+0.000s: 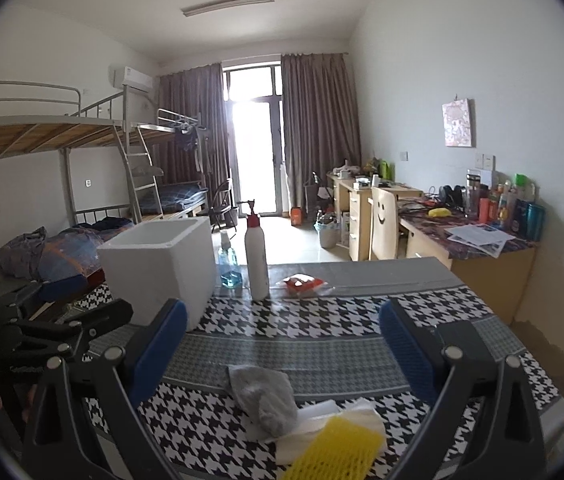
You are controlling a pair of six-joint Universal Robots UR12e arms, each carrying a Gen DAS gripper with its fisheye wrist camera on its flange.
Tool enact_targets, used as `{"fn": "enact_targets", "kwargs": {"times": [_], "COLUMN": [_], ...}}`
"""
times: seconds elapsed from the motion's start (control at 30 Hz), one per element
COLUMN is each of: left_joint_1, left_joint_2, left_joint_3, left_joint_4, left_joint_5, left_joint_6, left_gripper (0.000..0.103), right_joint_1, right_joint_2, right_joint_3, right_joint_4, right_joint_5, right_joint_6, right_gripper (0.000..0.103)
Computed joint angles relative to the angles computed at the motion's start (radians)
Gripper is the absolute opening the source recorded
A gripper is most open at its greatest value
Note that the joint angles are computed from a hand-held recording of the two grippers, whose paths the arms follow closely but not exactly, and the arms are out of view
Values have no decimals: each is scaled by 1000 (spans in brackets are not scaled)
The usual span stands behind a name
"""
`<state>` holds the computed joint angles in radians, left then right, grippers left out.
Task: Organize soft objects
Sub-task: 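Approach the grey sock and yellow foam net with both tools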
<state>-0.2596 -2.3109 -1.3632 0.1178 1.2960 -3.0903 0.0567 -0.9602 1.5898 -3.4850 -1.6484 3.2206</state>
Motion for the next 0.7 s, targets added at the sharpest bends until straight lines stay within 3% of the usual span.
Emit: {"fn": "enact_targets", "kwargs": {"times": [0.7], "left_joint_1": [-26], "left_joint_2": [-31], "left_joint_3": [44], "left_joint_4": [-130], "left_joint_5": [-56], "left_joint_6": [52], "left_gripper": [102], "right_joint_1": [-10], "right_joint_2": [-16], "right_joint_3": [67], "right_joint_4": [7], "right_joint_5": [-71], "right_joint_6": [29], "right_gripper": [98]}}
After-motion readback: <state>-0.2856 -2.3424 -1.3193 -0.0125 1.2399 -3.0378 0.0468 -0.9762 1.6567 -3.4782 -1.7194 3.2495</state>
